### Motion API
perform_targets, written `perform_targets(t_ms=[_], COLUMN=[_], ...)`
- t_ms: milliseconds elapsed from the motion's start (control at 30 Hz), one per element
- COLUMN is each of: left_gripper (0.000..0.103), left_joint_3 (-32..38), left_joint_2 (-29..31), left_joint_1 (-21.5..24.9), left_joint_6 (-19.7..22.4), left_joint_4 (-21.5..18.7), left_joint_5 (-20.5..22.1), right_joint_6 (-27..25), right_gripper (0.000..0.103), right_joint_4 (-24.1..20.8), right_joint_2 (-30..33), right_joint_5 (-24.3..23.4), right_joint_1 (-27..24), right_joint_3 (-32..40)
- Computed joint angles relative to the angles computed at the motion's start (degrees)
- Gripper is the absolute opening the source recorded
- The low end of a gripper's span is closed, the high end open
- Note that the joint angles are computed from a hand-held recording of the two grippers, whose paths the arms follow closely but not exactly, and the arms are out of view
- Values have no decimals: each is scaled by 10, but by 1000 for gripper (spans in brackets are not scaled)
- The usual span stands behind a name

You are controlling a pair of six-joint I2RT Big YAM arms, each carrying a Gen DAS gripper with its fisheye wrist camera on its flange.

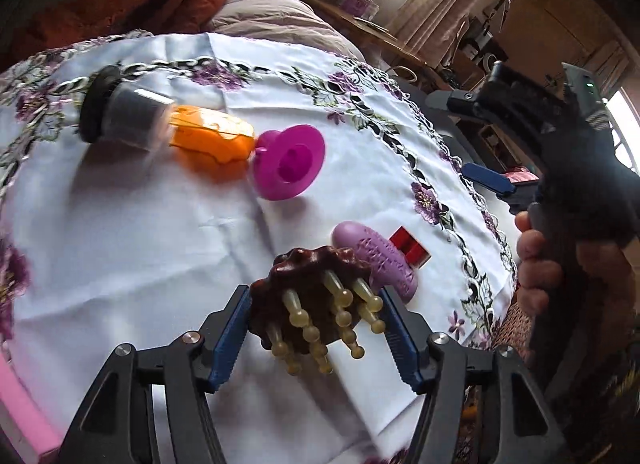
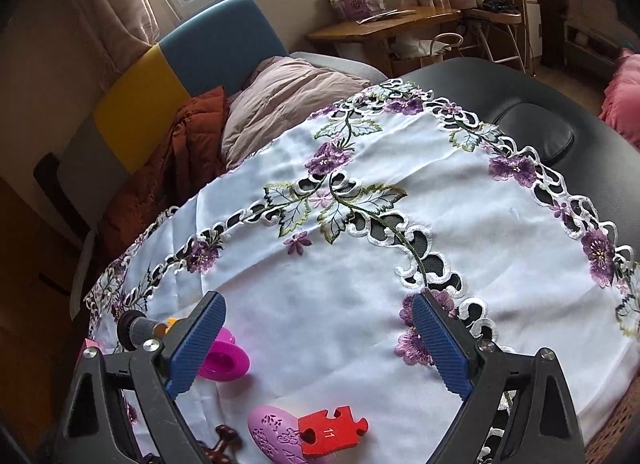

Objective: Organize rigid objects
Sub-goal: 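Close the left gripper on the brown spiky massager while the right gripper closes on the red puzzle piece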

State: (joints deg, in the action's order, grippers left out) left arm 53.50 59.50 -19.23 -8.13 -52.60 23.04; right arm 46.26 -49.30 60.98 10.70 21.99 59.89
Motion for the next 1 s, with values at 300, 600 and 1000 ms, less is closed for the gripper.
perform_targets(t_ms=[300,600,1000], left_gripper=[65,64,62], left_joint_3=[-30,-39,-46], left_joint_2=[-83,-120,-136], left_joint_1=[59,105,126], left_joint_6=[56,70,89], left_joint_4=[-46,-62,-65], left_joint_5=[-24,13,23], right_joint_6=[-55,-55,-71], right_gripper=[94,76,48], right_joint_4=[-94,-187,-237], right_joint_2=[79,95,133], right_joint_5=[-112,-143,-148], right_joint_1=[8,4,15], right_joint_3=[40,59,86])
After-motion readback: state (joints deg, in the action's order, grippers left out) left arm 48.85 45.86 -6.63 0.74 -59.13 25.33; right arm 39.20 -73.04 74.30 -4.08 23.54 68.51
